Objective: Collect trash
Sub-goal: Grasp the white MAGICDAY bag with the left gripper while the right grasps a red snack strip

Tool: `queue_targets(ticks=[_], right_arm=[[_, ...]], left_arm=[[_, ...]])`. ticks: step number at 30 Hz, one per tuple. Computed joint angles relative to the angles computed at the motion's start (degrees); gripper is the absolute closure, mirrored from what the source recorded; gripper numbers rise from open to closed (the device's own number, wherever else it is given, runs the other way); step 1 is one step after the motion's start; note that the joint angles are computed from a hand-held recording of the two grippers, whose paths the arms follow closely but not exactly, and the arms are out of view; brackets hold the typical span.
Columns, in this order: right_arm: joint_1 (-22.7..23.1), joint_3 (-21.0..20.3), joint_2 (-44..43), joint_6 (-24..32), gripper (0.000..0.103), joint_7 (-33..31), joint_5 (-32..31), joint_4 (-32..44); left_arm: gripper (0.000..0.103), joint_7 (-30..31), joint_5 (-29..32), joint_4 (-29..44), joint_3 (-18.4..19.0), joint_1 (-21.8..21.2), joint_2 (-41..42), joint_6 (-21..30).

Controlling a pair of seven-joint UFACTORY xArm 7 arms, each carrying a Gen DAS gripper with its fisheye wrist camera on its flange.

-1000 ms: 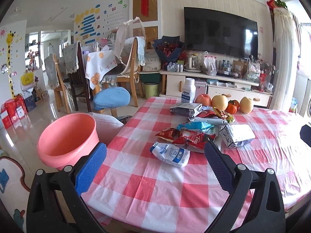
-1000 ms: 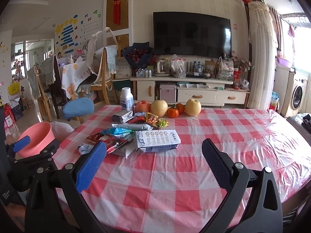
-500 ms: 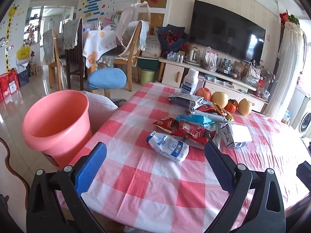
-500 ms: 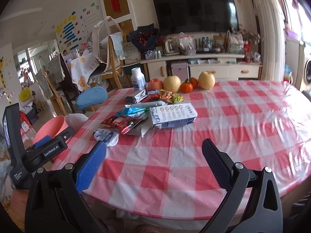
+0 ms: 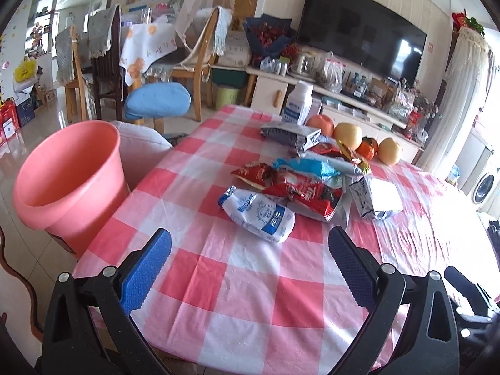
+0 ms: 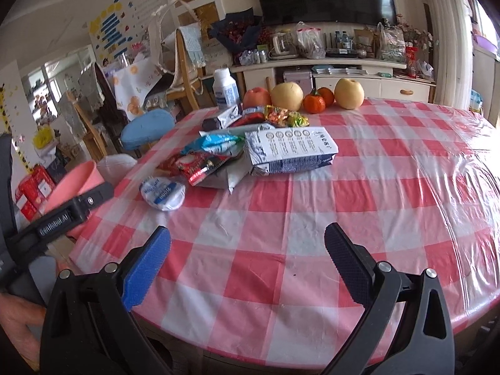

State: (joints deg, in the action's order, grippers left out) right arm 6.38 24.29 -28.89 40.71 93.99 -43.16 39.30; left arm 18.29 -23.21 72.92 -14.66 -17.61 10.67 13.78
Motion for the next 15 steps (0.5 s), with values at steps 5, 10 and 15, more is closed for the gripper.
queue_targets(ticks=[5,10,15], right_arm=[[-1.0,-4.8,-0.4,-10.1,0.004,-3.6,1.2,-3.3],[-4.7,-7.5,0.9,-23.6,0.004,-7.6,3.5,-6.1],[-7.5,-9.0,3.4,-34.8,0.004,-10.9,7.4,-7.9]], left_arm=[[0.004,-4.7,7.1,3.8,2.2,-2.1,3.5,1.7],[0.004,-9.9,14.2,10.3,4.1,-3.8,8.9,7.2],[0.005,-13.3,18.2,15.6,4.6,-5.1,13.1,10.3]])
